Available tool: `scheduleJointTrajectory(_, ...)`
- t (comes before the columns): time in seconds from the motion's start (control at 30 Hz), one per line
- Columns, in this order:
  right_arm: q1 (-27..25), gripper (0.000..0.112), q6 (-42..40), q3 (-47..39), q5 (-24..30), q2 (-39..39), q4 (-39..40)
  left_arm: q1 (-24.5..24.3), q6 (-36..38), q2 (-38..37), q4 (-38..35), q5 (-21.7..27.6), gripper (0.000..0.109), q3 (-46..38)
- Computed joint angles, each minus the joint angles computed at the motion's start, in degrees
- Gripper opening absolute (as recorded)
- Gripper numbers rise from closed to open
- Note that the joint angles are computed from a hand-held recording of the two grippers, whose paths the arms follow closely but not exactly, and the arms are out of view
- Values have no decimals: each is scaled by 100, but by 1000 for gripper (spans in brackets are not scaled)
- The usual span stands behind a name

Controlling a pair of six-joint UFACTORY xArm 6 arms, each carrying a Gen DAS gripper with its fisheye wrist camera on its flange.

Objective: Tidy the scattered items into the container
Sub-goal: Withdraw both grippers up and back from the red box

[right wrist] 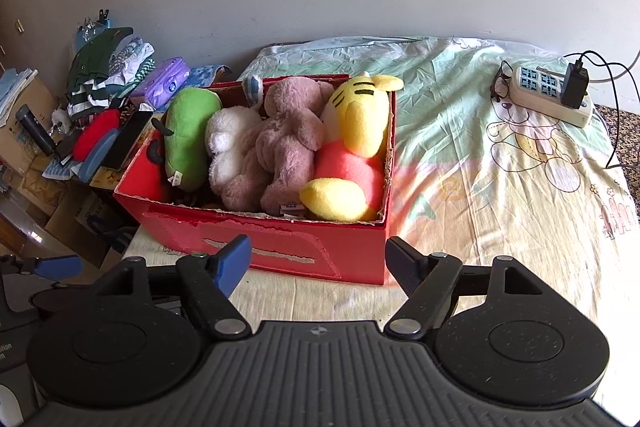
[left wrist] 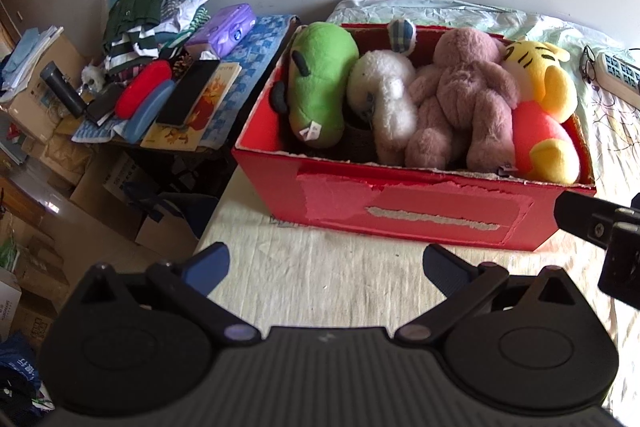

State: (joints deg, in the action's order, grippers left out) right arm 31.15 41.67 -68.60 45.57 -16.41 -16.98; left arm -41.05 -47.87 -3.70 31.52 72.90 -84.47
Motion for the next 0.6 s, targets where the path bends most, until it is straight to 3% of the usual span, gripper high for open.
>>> scheduleJointTrajectory(0.17, 99, 80, 174, -41, 243, 29, -83, 60, 197, -26, -238, 67, 103, 66)
scheduleJointTrajectory(0.43, 381, 87, 904, -383, 789, 194, -579, 379, 819, -107, -594, -225, 103, 213)
scheduleJointTrajectory(0.5, 559, 87, 1259, -583, 1147, 335, -994, 505, 1068, -126, -769, -334, 103, 262)
scheduleJointTrajectory(0.6, 701, 86, 1099, -1045, 1714, 702, -1056, 695, 1359, -184, -1038, -535, 103, 368)
